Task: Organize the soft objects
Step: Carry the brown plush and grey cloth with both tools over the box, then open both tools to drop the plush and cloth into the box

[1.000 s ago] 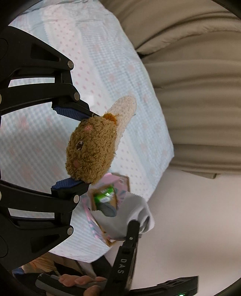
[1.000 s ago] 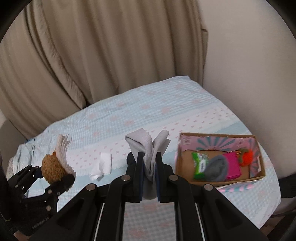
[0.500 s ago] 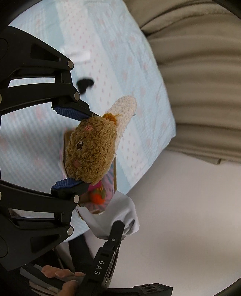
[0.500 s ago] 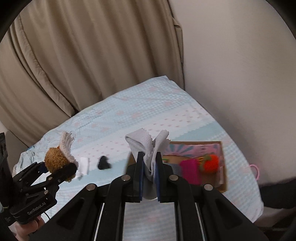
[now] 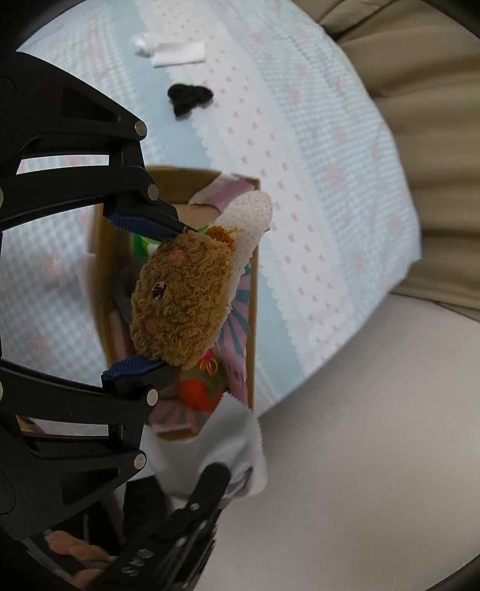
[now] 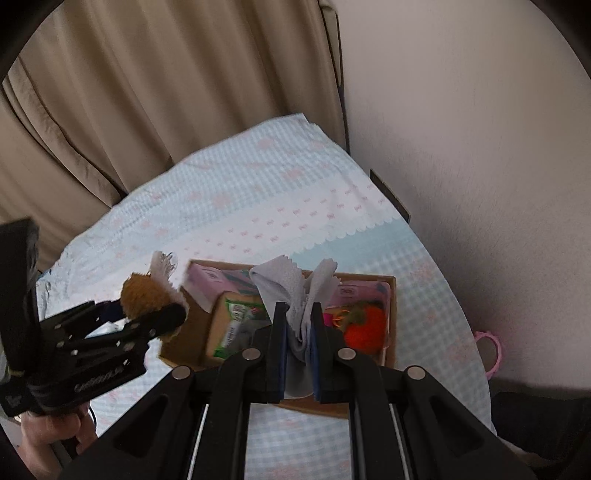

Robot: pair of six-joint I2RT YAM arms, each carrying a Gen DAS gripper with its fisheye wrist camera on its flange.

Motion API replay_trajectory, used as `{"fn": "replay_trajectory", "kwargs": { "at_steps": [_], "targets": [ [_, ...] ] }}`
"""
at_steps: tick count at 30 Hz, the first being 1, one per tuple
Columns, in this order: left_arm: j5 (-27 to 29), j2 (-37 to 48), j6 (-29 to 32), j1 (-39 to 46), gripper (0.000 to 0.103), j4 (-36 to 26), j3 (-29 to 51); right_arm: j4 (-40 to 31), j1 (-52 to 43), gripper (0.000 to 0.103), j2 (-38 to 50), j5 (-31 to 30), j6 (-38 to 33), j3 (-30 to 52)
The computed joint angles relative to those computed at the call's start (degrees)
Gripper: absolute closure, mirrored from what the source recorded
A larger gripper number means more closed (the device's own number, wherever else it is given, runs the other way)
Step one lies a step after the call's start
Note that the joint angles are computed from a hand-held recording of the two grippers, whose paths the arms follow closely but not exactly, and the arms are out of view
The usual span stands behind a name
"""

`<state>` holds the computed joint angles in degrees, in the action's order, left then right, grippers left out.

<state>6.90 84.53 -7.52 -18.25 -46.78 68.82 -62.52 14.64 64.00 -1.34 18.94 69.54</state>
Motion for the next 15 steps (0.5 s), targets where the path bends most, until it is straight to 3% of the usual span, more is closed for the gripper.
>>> {"fn": "replay_trajectory", "kwargs": {
  "at_steps": [8,13,15],
  "targets": [
    [-1.64,14.68,-4.01,-2.92,0.052,3.19,3.87,7.78,-5.43,0.093,2.88,-4.45,-5.17,-9.74],
    [-2.18,18.8,-5.35,-3.86,0.052,1.6,7.65,9.75,-6.55,0.093,4.09,-5.32,-6.91,-13.17],
    [-3.74,19.31,-6.07,-4.43,0.04,0.44,9.23,9.56,-6.74,0.093,3.82,-5.32,-6.99,-13.47]
  ]
}}
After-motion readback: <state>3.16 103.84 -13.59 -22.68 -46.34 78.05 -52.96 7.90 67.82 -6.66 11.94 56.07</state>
